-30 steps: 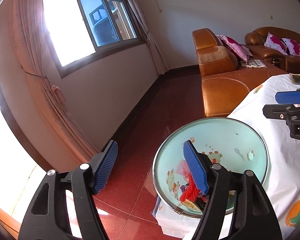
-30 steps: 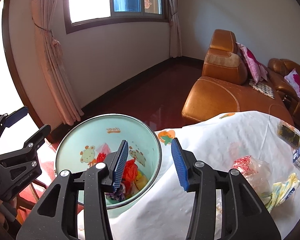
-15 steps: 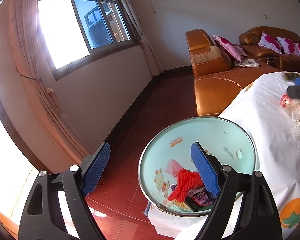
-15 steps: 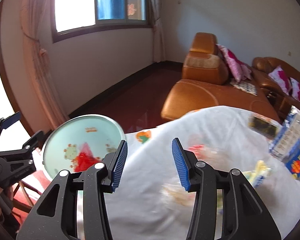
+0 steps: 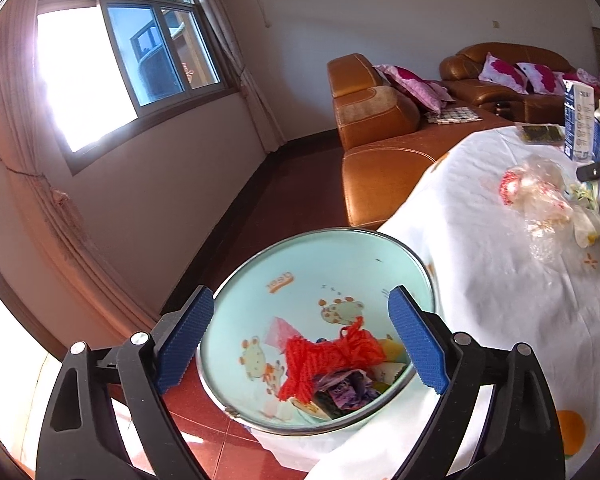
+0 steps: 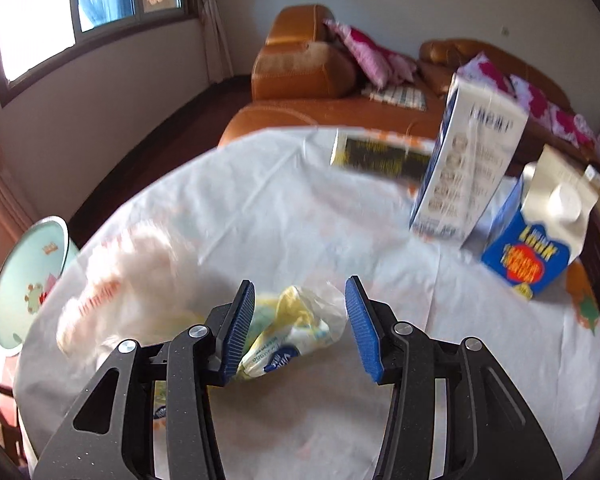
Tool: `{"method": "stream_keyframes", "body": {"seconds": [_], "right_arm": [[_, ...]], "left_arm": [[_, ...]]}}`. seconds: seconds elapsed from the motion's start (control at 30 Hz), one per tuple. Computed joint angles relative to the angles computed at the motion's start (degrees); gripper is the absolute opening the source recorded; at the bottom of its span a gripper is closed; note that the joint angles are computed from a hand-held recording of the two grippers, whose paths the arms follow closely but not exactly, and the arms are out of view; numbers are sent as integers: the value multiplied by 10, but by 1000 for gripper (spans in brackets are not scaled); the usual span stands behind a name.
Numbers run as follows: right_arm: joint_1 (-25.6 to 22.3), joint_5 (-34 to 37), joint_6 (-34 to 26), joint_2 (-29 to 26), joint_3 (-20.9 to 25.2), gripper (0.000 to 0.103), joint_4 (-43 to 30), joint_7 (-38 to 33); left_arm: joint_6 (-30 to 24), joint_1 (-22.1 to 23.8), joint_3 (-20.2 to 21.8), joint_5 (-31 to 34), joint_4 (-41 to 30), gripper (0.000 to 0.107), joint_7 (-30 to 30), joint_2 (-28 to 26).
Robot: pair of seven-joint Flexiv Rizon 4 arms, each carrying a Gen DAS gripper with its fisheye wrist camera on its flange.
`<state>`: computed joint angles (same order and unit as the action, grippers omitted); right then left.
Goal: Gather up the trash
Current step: 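Reach the right tool to the yellow-printed plastic bag and close on it, then grasp the clear plastic bag with red print with the left tool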
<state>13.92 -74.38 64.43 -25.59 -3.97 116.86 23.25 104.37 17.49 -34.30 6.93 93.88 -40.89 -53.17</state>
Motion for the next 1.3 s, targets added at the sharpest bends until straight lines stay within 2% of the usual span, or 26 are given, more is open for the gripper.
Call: {"method": "stream_keyframes", "body": {"seconds": [0.1,0.17,0.3,0.37,0.47,0.5,0.67,0.8,0.93,1.0,1.13,1.17,1.2,1.23,1.27,1.3], "right_arm": [[-8,1,39,-5,6,41,14,2],[-5,-12,56,-3,2,33,23,14],[-1,-39,59,12,5,22,42,45],[8,-44,30,26,13,14,53,58],[12,-60,-8,57,29,13,81,107],[15,-72,-28,77,36,13,101,145],[12,-53,-120,150,84,13,183,247],[3,-40,-144,183,103,13,230,293],[-6,-60,-140,195,109,13,252,325],[-8,-67,-144,198,111,13,257,339],[-12,-78,-146,197,111,13,256,355],[-13,-86,-142,194,109,13,254,358],[-14,-91,-139,191,109,13,251,360],[-15,-97,-136,189,108,13,249,362],[-15,-102,-134,187,108,13,247,363],[-15,-103,-134,187,109,13,246,363]], "left_arm": [[-4,1,-6,4,7,87,3,0],[-3,5,-13,8,14,88,6,2],[-5,15,-32,14,32,88,11,7],[-13,26,-50,16,43,88,13,11],[-29,43,-79,12,60,88,20,15],[-33,46,-88,11,66,89,24,16],[-44,49,-116,6,101,92,44,22],[-47,36,-126,7,124,93,63,26],[-28,-17,-93,4,121,93,66,31],[-14,-67,-44,-3,105,93,58,38],[-17,-129,25,-20,74,92,42,44],[-27,-131,29,-22,70,91,42,46],[-43,-128,27,-24,66,79,46,45],[-55,-127,28,-28,63,62,50,46],[-71,-130,32,-35,58,58,55,48],[-86,-122,23,-40,56,42,65,47]]}}
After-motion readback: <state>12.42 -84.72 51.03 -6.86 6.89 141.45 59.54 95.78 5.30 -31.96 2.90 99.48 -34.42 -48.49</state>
